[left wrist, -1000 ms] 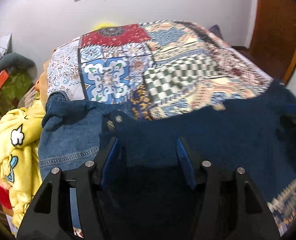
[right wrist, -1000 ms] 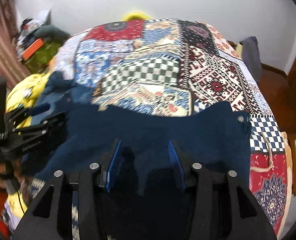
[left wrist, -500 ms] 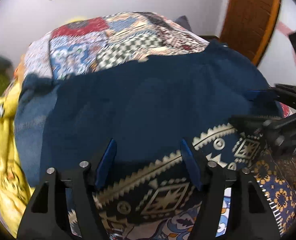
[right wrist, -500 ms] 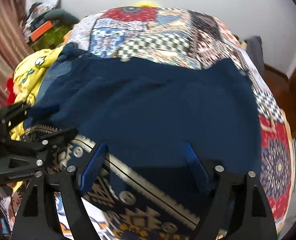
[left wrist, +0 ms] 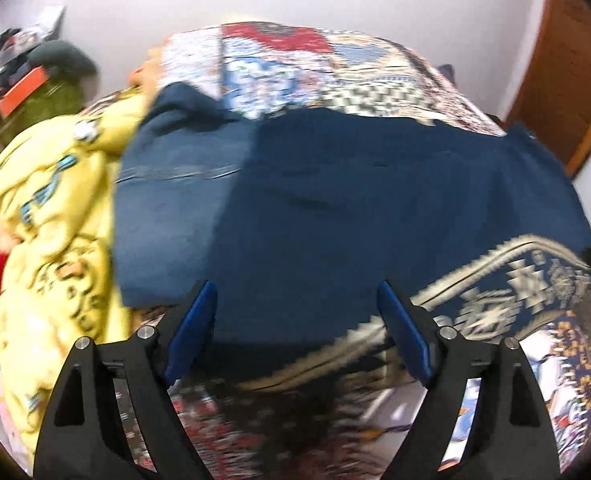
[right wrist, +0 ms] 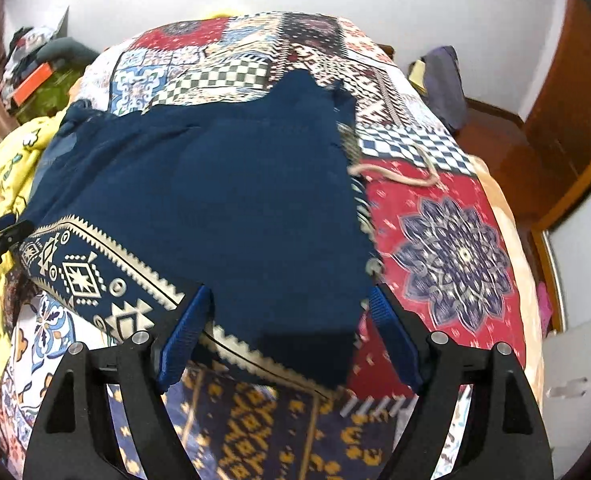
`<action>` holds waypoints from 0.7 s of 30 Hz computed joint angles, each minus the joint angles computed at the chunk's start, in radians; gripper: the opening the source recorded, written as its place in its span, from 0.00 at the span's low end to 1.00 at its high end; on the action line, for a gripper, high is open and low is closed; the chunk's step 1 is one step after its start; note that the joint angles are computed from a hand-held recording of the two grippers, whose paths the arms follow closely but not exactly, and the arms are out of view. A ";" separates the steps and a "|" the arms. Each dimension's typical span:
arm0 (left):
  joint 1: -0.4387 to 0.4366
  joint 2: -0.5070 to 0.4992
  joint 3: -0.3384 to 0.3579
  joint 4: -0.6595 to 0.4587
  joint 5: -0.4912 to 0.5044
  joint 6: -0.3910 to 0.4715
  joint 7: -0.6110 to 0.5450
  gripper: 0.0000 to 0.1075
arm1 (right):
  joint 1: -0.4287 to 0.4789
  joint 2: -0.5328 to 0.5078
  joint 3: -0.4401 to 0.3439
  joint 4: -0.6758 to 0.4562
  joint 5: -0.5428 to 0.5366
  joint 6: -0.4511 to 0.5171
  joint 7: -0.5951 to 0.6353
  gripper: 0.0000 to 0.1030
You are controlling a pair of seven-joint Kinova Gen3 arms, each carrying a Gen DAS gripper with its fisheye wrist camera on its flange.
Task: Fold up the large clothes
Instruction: 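Grasp the patterned navy hem with the left tool and lift it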
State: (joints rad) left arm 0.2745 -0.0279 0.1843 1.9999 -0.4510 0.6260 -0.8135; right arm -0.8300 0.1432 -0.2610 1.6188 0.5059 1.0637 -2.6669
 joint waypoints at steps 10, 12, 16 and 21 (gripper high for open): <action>0.022 -0.085 -0.067 0.059 -0.121 0.115 0.147 0.78 | -0.008 -0.048 -0.021 0.024 0.040 0.122 -0.077 0.77; 0.032 -0.125 -0.074 0.067 -0.109 0.113 0.152 0.78 | -0.010 -0.058 -0.032 0.016 0.059 0.131 -0.086 0.77; 0.181 -0.197 -0.243 0.071 0.033 0.068 0.066 0.78 | -0.028 -0.064 -0.056 -0.018 0.116 0.138 -0.103 0.77; 0.409 -0.226 -0.468 0.110 0.236 -0.053 -0.006 0.78 | -0.056 -0.042 -0.066 -0.055 0.157 0.090 -0.101 0.77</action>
State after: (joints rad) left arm 0.6839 -0.2537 -0.2836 2.1102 -0.2149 0.5733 -0.8192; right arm -0.8862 0.1012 -0.3273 1.5639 0.6631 1.1541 -2.7682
